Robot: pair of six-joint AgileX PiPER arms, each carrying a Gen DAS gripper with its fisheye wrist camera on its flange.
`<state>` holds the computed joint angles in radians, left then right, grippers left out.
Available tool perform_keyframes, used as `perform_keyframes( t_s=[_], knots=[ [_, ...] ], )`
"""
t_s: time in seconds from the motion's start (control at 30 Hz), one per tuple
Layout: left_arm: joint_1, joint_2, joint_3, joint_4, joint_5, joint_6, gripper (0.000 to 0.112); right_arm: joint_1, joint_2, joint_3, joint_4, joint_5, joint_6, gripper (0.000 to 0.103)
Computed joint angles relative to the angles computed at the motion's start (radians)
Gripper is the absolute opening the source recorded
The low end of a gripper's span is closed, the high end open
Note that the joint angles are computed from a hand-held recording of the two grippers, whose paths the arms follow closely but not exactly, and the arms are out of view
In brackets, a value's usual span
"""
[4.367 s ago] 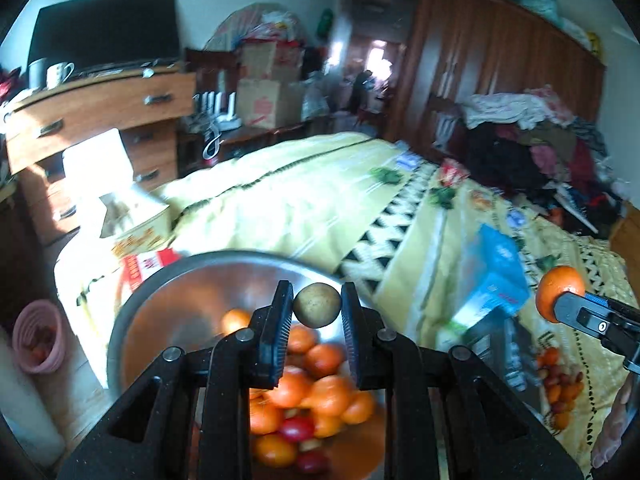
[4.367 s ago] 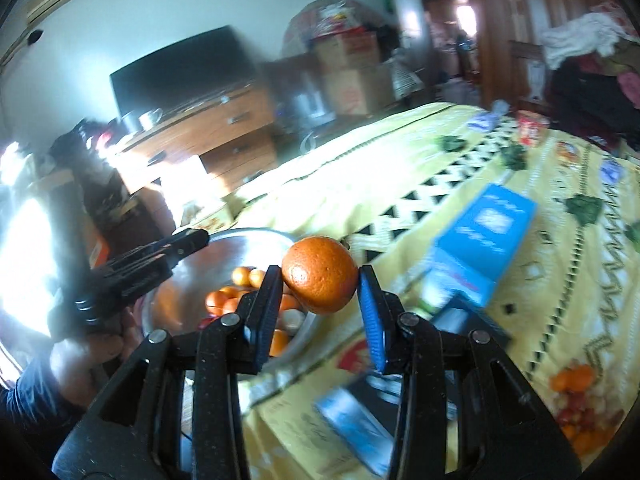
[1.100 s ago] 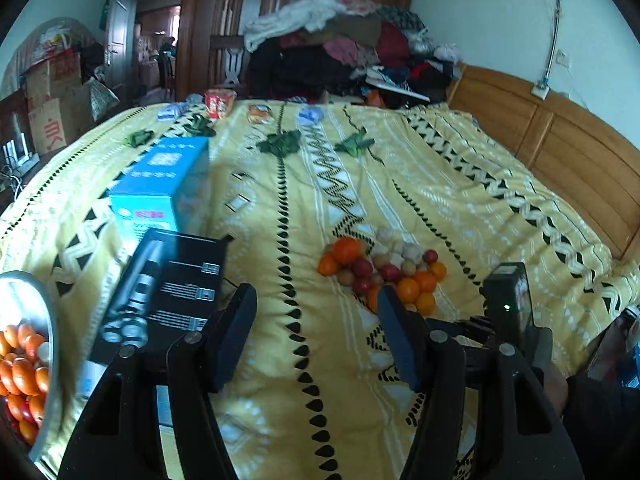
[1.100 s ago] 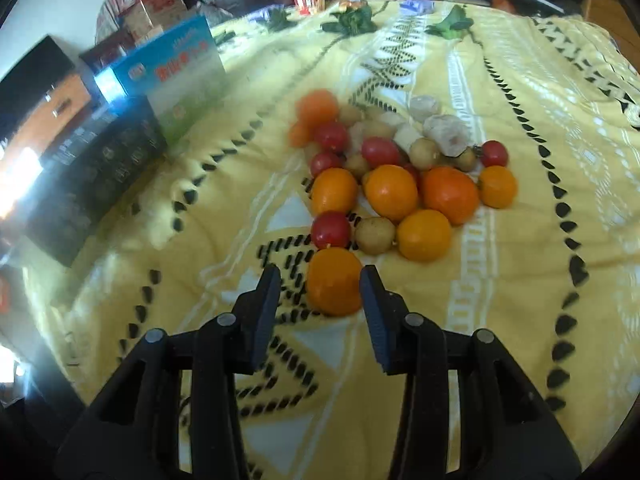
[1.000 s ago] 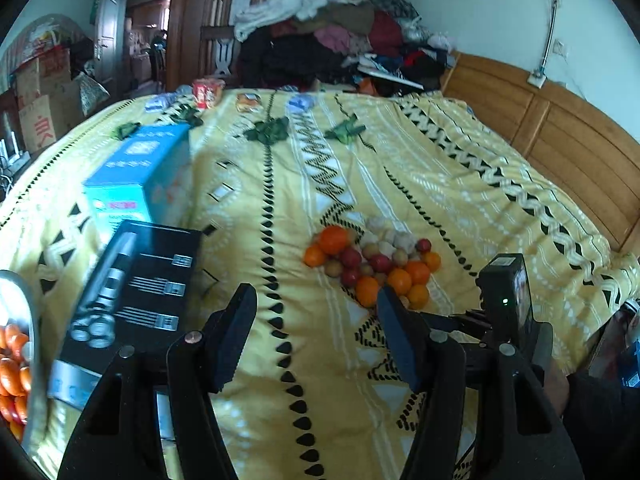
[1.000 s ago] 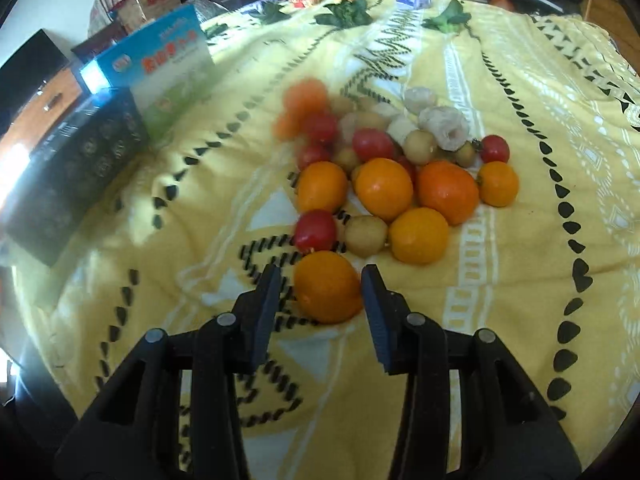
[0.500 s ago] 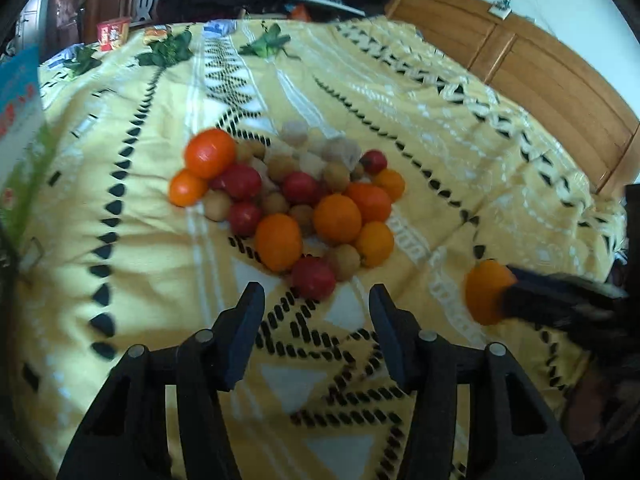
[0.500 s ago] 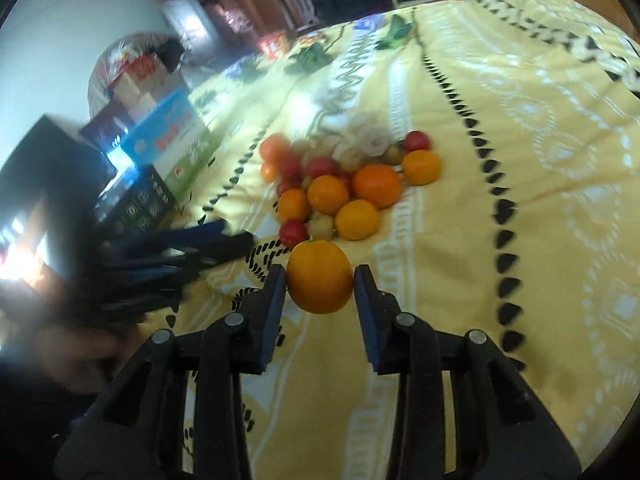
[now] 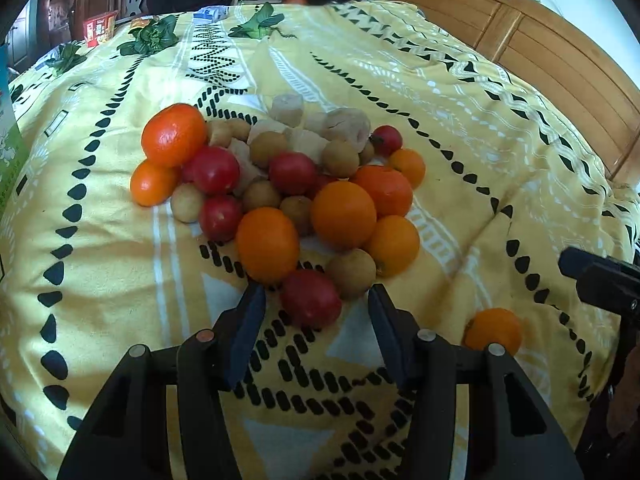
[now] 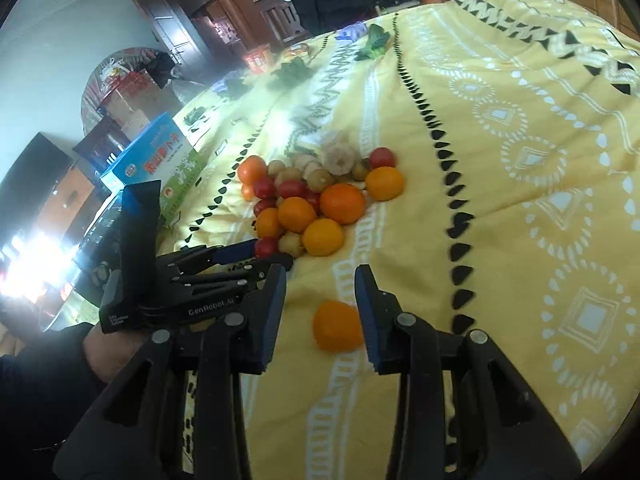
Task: Organize fruits
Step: 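Return the left tool to the pile and grasp a red tomato, then carry the red tomato in the left tool over the steel bowl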
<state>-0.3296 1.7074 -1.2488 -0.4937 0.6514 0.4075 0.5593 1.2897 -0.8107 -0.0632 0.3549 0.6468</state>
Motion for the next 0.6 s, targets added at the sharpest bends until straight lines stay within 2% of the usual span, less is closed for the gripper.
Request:
perform_keyframes(
  t_s=[0.03, 0.07, 0.1, 0.13, 0.23, 0.37, 0.43, 0.57, 0.6],
  knots=[
    [0.001, 0.000, 0.004, -0.010, -0.007, 0.010, 0.050, -0.004, -0.001, 0.002, 0.012, 0.012, -0.013, 0.037],
    [0.006, -0.006, 0.013, -0.026, -0.011, 0.025, 0.042, -0.004, -0.005, 0.004, 0.025, 0.020, -0.026, 0.037],
    [0.009, -0.008, 0.015, -0.037, -0.008, 0.036, 0.030, -0.004, -0.006, 0.005, 0.034, 0.027, -0.039, 0.037],
    [0.010, -0.015, 0.021, -0.036, -0.013, 0.037, 0.028, -0.004, -0.008, 0.005, 0.037, 0.033, -0.046, 0.037],
    [0.021, -0.049, 0.047, -0.057, -0.027, 0.052, 0.028, 0.016, 0.007, -0.003, 0.015, 0.050, -0.054, 0.037],
    [0.061, -0.107, 0.081, -0.107, -0.003, 0.079, 0.028, 0.031, 0.054, -0.020, 0.074, 0.059, -0.147, 0.038],
    [0.072, -0.132, 0.091, -0.112, 0.007, 0.082, 0.028, 0.037, 0.090, -0.036, 0.096, 0.070, -0.197, 0.048],
    [0.085, -0.175, 0.100, -0.131, 0.019, 0.101, 0.028, 0.069, 0.142, -0.061, -0.090, 0.087, -0.034, 0.048],
    [0.089, -0.179, 0.099, -0.137, 0.023, 0.105, 0.028, 0.067, 0.152, -0.065, -0.092, 0.083, -0.037, 0.048]
  ],
)
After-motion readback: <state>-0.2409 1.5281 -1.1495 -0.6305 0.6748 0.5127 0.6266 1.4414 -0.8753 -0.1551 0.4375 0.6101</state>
